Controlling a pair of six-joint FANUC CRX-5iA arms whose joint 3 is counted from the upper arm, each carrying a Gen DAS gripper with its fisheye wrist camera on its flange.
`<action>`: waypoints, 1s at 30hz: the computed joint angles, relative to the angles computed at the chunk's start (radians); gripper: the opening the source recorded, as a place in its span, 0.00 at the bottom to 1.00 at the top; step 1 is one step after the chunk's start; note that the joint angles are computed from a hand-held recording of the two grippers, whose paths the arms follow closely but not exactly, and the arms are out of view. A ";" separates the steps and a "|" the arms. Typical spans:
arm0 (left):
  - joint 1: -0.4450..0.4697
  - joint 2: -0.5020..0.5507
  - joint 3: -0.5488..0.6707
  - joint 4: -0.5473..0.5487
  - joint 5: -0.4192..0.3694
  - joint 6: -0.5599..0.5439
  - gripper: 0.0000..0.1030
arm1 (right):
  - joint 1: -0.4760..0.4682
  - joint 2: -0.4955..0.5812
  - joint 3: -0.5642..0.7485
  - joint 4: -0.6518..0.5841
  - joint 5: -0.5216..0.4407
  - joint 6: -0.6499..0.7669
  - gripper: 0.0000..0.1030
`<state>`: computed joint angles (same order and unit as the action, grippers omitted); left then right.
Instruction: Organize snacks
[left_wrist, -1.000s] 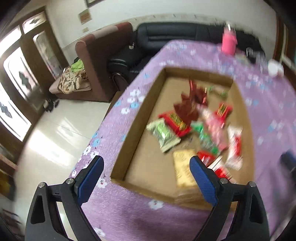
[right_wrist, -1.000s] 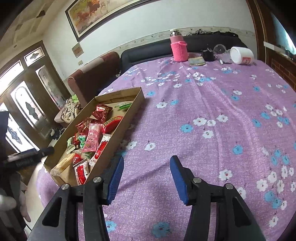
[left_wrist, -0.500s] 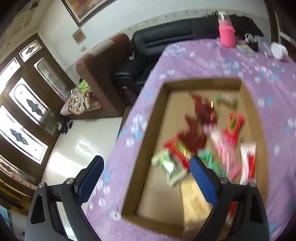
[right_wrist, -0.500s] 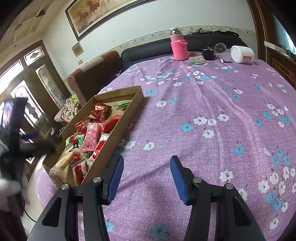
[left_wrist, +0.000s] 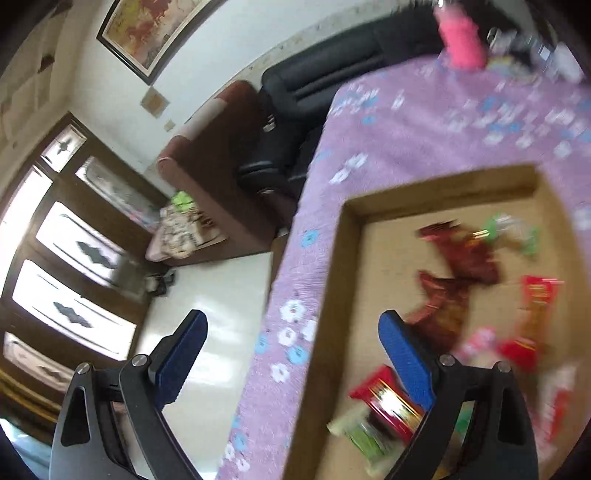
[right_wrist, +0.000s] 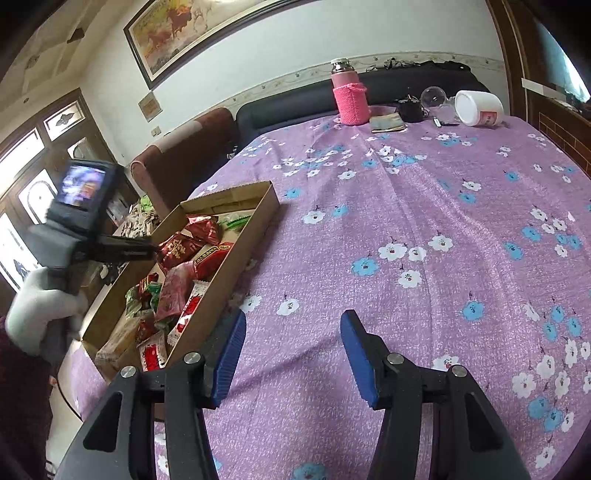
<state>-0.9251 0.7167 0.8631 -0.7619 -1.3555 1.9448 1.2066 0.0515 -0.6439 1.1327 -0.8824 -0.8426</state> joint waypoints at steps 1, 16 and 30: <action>-0.003 -0.035 -0.049 0.020 0.037 0.009 0.91 | -0.008 0.001 -0.002 0.005 0.015 -0.002 0.56; -0.071 -0.274 -0.359 -0.078 0.308 0.332 0.91 | 0.040 0.029 0.063 -0.030 -0.103 0.103 0.56; -0.246 -0.500 -0.609 -0.379 0.284 0.964 1.00 | 0.077 0.133 0.220 0.078 -0.142 0.289 0.75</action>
<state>-1.1712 0.2166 0.2537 -1.1414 -1.0719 2.9089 1.2834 0.1847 -0.4241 1.2105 -1.0246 -0.5535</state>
